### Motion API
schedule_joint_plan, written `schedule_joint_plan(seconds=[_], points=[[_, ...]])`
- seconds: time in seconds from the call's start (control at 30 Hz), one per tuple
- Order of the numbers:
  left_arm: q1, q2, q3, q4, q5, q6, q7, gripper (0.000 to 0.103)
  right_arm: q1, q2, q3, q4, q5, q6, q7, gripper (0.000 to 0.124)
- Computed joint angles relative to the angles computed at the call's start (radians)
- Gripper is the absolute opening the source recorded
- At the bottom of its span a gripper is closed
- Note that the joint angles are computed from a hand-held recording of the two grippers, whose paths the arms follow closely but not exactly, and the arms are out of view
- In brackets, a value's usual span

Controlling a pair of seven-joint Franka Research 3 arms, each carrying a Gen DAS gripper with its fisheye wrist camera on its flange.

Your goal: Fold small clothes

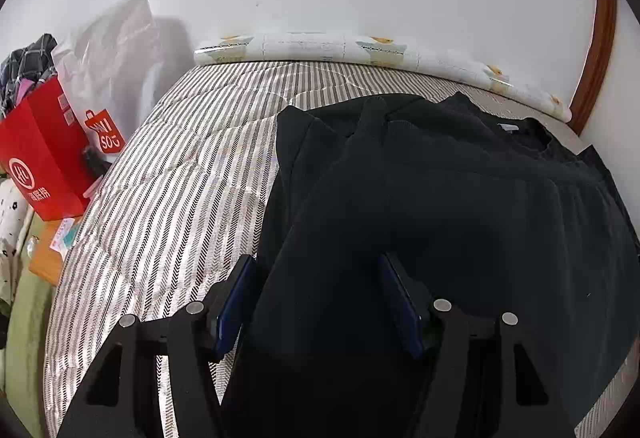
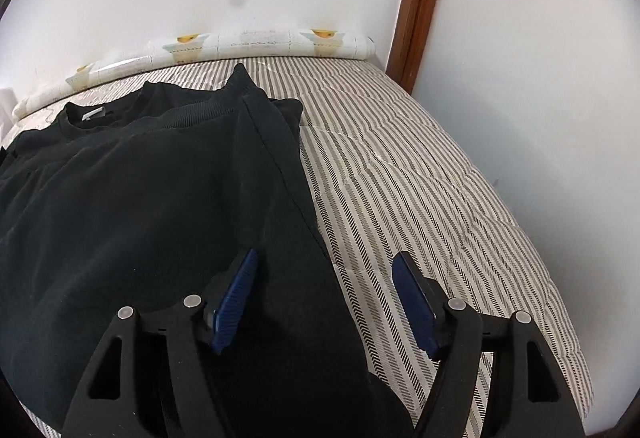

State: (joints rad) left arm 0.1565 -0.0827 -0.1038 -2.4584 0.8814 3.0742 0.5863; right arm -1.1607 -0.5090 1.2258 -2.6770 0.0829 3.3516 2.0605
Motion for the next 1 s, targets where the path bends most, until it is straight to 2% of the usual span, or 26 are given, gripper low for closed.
schedule_joint_plan(seconds=[0.5, 0.8, 0.9, 1.0], points=[[-0.002, 0.003, 0.005, 0.006, 0.024, -0.014, -0.012, 0.066, 0.012, 0.033, -0.018, 0.001, 0.008, 0.011, -0.024, 0.068], [0.002, 0.004, 0.002, 0.012, 0.051, -0.024, -0.032, 0.068, 0.004, 0.033, -0.003, 0.003, 0.03, 0.012, -0.038, 0.068], [0.003, 0.002, -0.004, 0.021, 0.091, -0.055, -0.077, 0.075, 0.006, 0.035, -0.005, 0.002, 0.03, 0.015, -0.039, 0.068], [-0.005, 0.002, 0.005, 0.02, 0.081, -0.054, -0.071, 0.075, 0.01, 0.04, -0.009, 0.001, 0.033, 0.017, -0.041, 0.068]])
